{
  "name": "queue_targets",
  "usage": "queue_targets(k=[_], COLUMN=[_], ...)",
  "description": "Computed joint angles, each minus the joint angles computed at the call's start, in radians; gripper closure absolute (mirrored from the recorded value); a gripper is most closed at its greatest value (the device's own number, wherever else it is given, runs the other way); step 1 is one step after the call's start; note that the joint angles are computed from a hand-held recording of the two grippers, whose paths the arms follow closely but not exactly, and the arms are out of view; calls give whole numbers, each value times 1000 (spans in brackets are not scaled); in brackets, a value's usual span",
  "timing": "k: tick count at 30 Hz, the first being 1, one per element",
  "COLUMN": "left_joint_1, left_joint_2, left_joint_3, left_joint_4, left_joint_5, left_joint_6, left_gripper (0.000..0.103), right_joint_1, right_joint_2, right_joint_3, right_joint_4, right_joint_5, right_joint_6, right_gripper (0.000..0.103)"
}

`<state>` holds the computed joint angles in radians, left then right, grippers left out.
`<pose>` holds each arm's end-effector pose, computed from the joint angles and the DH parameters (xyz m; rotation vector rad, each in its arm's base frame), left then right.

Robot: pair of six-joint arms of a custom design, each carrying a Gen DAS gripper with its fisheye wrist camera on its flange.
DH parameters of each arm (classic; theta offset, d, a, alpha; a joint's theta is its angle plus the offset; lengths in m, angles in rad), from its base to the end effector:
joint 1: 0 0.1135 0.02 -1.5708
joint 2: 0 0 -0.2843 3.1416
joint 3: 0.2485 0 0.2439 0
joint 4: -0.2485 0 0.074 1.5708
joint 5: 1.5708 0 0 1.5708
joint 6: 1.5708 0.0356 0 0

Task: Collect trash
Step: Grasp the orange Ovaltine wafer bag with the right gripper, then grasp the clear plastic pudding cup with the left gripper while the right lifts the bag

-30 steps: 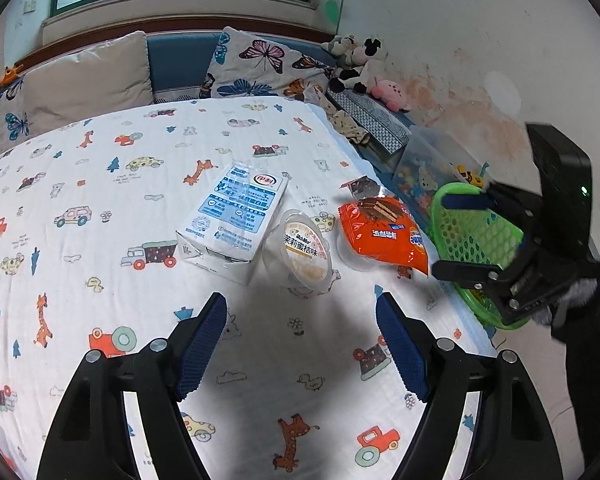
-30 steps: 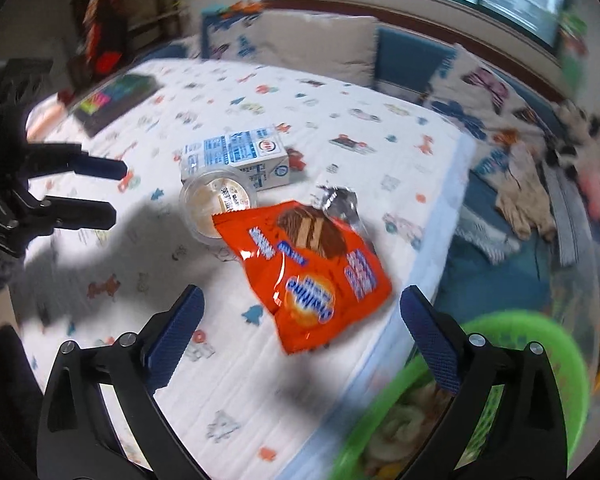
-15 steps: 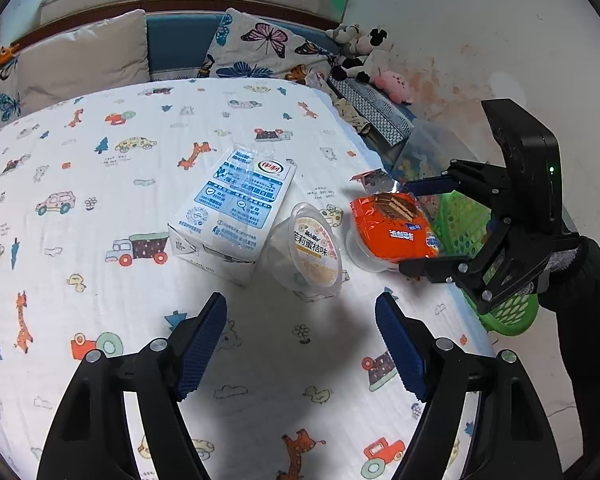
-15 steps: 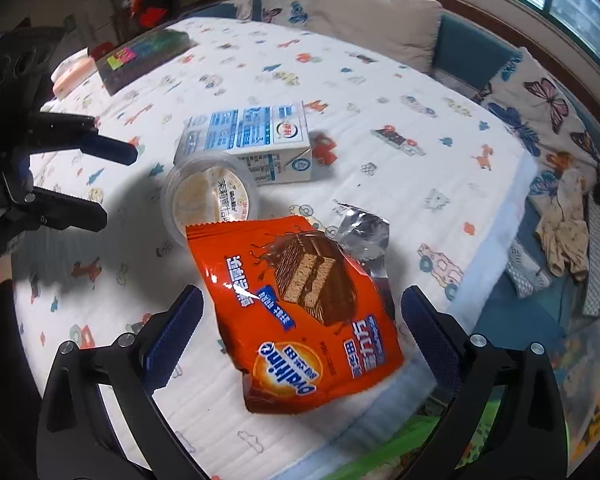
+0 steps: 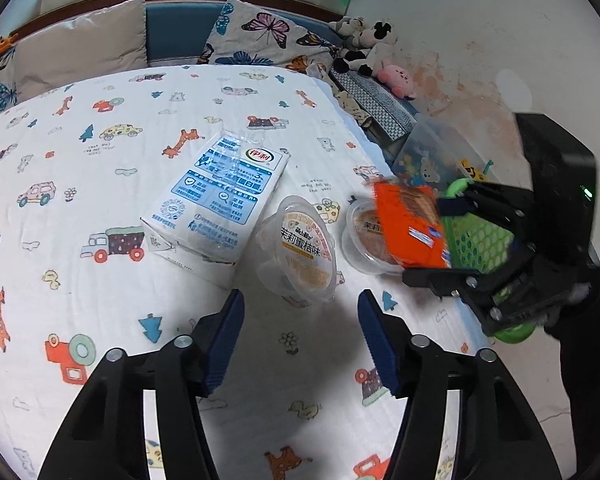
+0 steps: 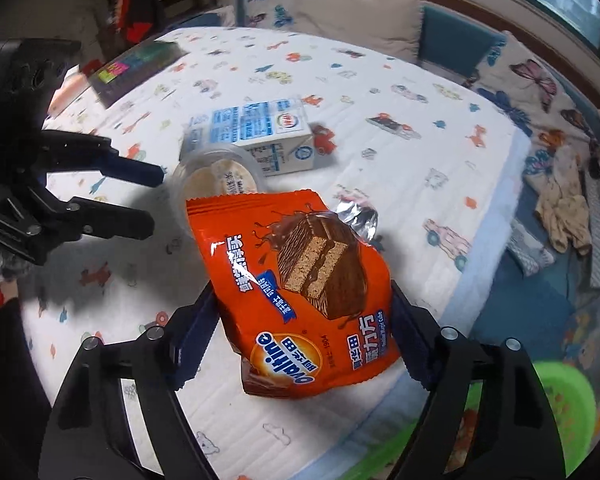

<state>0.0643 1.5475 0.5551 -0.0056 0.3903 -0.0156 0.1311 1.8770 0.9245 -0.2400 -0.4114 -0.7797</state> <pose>0.2511 0.0026 0.1427 0.0460 2.5250 -0.4801 0.3263 0.0574 0.1276 -1.2528 2.3189 0.3602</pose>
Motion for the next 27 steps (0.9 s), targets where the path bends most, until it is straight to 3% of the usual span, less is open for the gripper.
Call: queue_targets(k=[8,14,21,27], left_joint_1=[-49,-69,-64,-55], left_joint_2=[55,82,87,33], left_joint_3=[16,18,16,-25], left_joint_4=[46,87,104,91], left_joint_5=[-68,-102,-117,-105], left_joint_6=[-105,-178,-206,-187], left_gripper=[53,63,86,90], right_joint_1=[-51,-116,-224,-331], right_joint_2=[-127,-236,-373,-463], right_joint_3=[-134,-249,-403,-489], right_joint_4=[80,134,198,206], right_joint_5=[-53,-65,-89,-133], right_joint_6=[84,141,172,194], right_gripper=[27,27,27,27])
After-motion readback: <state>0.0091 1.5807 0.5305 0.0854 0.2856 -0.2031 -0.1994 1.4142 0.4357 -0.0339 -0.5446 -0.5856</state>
